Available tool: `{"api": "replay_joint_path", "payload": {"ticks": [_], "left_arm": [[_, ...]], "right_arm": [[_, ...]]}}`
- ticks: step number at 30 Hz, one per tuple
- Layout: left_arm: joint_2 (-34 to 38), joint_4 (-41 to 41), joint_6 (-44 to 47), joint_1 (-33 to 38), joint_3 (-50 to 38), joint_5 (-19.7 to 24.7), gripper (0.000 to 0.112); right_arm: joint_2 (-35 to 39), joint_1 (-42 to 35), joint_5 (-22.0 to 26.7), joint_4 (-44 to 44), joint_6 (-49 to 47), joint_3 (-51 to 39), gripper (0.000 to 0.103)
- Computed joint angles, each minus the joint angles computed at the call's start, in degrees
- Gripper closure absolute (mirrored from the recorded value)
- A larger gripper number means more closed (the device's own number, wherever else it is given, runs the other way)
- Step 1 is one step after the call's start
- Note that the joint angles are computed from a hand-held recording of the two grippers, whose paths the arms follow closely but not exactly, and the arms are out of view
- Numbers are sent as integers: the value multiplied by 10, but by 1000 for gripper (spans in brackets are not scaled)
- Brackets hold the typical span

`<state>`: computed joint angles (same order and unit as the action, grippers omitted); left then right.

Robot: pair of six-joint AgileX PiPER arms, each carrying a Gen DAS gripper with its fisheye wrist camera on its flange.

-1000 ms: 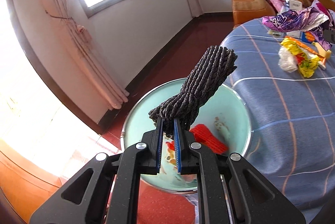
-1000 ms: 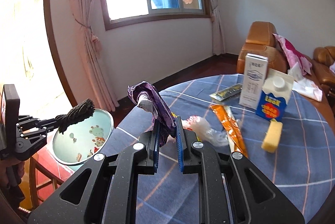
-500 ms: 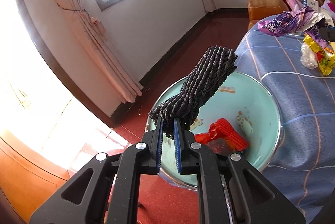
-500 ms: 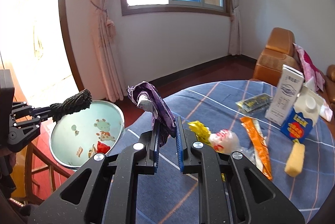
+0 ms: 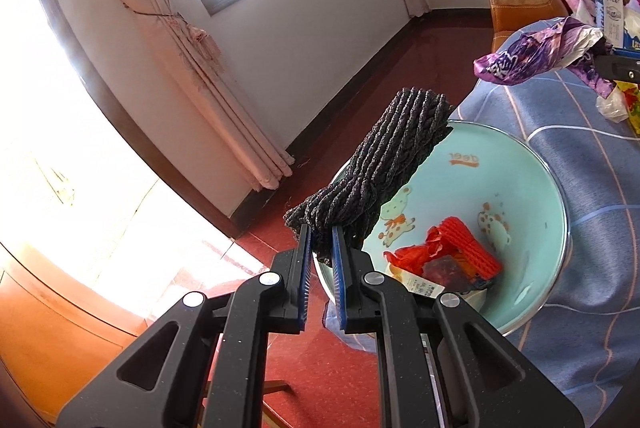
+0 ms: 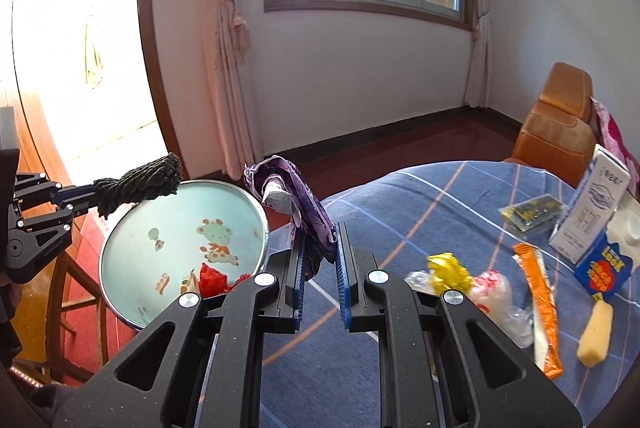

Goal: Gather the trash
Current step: 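Carry the black mesh bundle and purple wrapper over the blue bin with both grippers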

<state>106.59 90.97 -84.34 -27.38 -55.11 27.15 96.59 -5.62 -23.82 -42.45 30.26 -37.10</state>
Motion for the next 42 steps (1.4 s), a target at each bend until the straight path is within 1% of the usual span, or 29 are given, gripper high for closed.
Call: {"api": "replay_joint_path", "payload": {"ticks": [6,9,16,23,42], "left_arm": [[6,3,0,0,-2,1,102],[7,4,0,1,-2,1,102],[12,1,4,0,-6,8,102],[17,-6,10,-5,-9,16,102],[23,-19,25,0,-15,9,101]], "right_arm": [[9,22,8,27,-25,-6,89],[11,36,12,58,-56,-6,88],[13,47,15,72,-68,-8,88],[15,51,22,69,-67,-15,88],[21,71,39,63,-64,-25,88]]}}
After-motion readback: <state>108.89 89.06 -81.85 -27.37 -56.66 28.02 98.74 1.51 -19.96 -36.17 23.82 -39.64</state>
